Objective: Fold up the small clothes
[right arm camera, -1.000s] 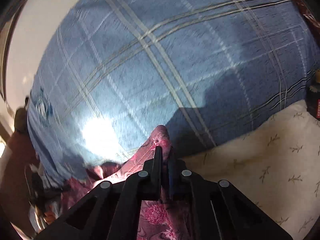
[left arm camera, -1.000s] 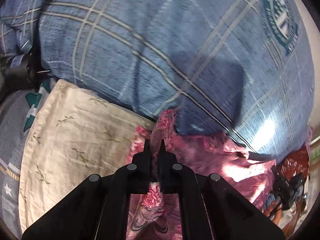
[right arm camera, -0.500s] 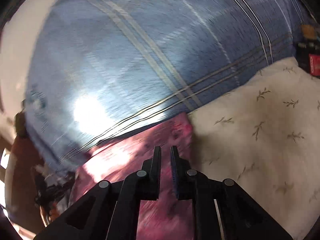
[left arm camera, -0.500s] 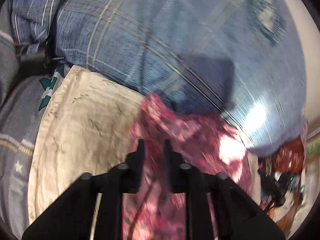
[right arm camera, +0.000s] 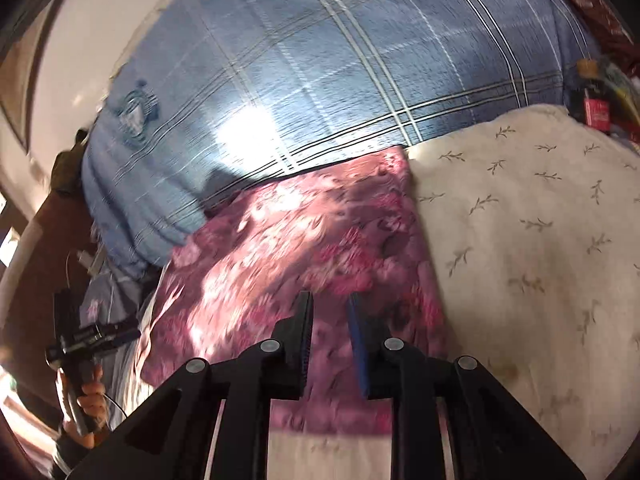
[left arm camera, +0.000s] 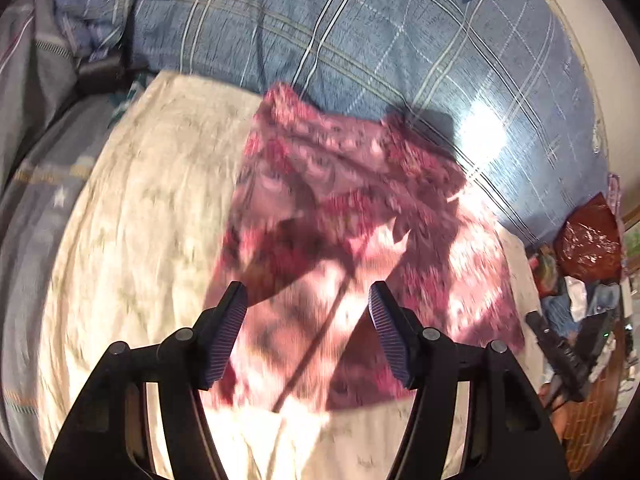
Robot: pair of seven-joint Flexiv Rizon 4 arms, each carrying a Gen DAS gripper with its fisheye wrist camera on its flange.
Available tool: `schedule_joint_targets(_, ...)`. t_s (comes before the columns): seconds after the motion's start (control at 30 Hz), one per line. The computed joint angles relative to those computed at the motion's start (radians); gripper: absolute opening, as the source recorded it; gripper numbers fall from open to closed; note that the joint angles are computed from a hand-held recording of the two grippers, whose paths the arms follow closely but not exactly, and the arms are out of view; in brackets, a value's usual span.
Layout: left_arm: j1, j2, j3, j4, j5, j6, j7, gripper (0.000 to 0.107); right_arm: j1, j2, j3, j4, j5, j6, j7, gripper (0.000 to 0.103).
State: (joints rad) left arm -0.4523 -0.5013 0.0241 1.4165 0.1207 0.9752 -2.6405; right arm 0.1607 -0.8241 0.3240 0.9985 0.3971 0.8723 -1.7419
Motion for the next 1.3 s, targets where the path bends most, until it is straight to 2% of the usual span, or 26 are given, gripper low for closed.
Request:
schedule_joint_targets(0.03,0.001,-0.003,-0.013,0.022,-0.017,0.022,-0.008,0.062,0.018,0.019,-0.029,0.049,-0.003,0.011,0.000,0.031)
schedule_joint_targets(0.07,0.011,-0.007,-0.029,0.039,-0.044,0.031,-0.001,0.062,0.027,0.026,-0.043,0.089,-0.044,0.008,0.032,0.031)
schedule_joint_targets(0.1,0.006,-0.009,-0.029,0.050,-0.024,0.032,-0.038,0.061,0.014,0.024,-0.025,0.118,-0.050,0.029,0.025,0.032)
schedule_joint_targets(0.13,-0.026,-0.017,0.001,0.028,0.028,0.044,-0.060,0.062,-0.002,0.040,-0.007,0.159,0.007,0.115,-0.031,0.030)
schedule_joint_targets(0.17,-0.058,-0.018,0.032,-0.002,0.044,-0.010,-0.049,0.062,-0.008,0.045,0.001,0.177,0.004,0.136,-0.021,0.031)
schedule_joint_targets(0.2,-0.061,-0.014,0.031,-0.018,0.044,-0.053,-0.046,0.062,0.000,0.051,-0.011,0.179,-0.006,0.132,0.019,0.030)
schedule_joint_targets(0.23,-0.056,-0.007,0.024,-0.016,0.043,-0.055,-0.056,0.062,0.016,0.062,-0.032,0.182,-0.023,0.121,0.079,0.030)
schedule_joint_targets(0.3,-0.033,0.031,0.002,0.062,0.015,0.044,-0.081,0.062,0.029,0.076,-0.043,0.183,-0.056,0.084,0.141,0.033)
schedule_joint_targets(0.43,-0.025,0.099,0.013,0.251,-0.023,0.266,-0.234,0.063,0.044,0.130,-0.022,0.261,-0.094,0.099,0.113,0.039)
schedule_joint_targets(0.47,-0.029,0.103,0.014,0.273,-0.034,0.289,-0.262,0.063,0.050,0.141,-0.014,0.279,-0.098,0.097,0.104,0.040)
schedule_joint_targets(0.67,0.009,0.150,-0.041,0.469,-0.163,0.530,-0.262,0.063,0.157,0.169,0.014,0.331,-0.188,0.086,-0.006,0.041)
schedule_joint_targets(0.73,0.036,0.154,-0.081,0.504,-0.216,0.587,-0.223,0.063,0.212,0.173,0.011,0.349,-0.241,0.118,-0.057,0.045)
schedule_joint_targets(0.87,0.172,0.143,-0.246,0.552,-0.324,0.676,-0.100,0.063,0.307,0.154,0.008,0.356,-0.338,0.178,-0.138,0.053)
schedule_joint_targets(0.93,0.235,0.137,-0.313,0.567,-0.358,0.703,-0.051,0.063,0.354,0.134,-0.007,0.351,-0.391,0.201,-0.153,0.053)
schedule_joint_targets(1.0,0.328,0.133,-0.414,0.585,-0.388,0.728,0.004,0.063,0.395,0.118,-0.032,0.359,-0.447,0.247,-0.156,0.053)
schedule_joint_targets(1.07,0.407,0.124,-0.498,0.593,-0.408,0.733,0.056,0.063,0.445,0.101,-0.078,0.377,-0.522,0.315,-0.144,0.054)
schedule_joint_targets(1.2,0.535,0.098,-0.630,0.590,-0.442,0.718,0.158,0.063,0.575,0.067,-0.256,0.408,-0.702,0.462,-0.014,0.057)
schedule_joint_targets(1.3,0.606,0.074,-0.702,0.576,-0.465,0.694,0.229,0.063,0.631,0.026,-0.347,0.369,-0.783,0.495,0.081,0.060)
